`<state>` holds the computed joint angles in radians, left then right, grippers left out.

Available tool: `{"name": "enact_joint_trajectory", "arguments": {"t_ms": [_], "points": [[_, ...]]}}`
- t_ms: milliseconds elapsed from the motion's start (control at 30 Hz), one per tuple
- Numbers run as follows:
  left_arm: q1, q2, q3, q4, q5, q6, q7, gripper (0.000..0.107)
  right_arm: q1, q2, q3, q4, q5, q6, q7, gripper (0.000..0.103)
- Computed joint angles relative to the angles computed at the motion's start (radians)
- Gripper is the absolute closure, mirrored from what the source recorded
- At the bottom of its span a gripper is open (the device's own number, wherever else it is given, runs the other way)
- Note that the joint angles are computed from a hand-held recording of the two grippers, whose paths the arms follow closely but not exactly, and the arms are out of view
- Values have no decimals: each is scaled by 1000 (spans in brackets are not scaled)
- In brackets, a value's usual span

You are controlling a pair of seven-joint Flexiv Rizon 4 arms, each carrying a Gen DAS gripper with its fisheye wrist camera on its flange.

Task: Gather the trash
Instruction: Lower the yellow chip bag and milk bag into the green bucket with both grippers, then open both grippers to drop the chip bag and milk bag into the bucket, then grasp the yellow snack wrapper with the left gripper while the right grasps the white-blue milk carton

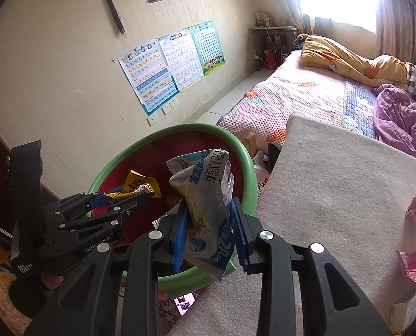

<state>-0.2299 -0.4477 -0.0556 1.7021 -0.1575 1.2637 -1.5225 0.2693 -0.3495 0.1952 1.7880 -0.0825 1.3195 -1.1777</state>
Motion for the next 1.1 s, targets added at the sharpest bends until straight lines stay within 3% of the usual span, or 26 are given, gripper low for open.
{"name": "enact_joint_trajectory", "arguments": {"t_ms": [333, 433, 500, 533, 800, 1100], "points": [[-24, -5, 31, -12, 47, -18, -48, 66, -7, -22, 20, -34, 26, -19, -47, 72], [-33, -4, 38, -14, 61, -15, -69, 59, -7, -23, 20, -33, 34, -16, -52, 67], [-39, -4, 45, -18, 75, -14, -84, 43, -7, -21, 19, -30, 37, -7, -51, 60], [-37, -3, 42, -15, 73, -12, -91, 43, -11, -18, 20, -25, 41, -2, -55, 58], [-55, 12, 61, -11, 112, -22, -150, 43, -27, 30, 15, 36, 53, 31, -50, 52], [-99, 22, 49, -28, 159, -21, -195, 42, -63, 162, -58, 213, 18, 62, 64, 49]]}}
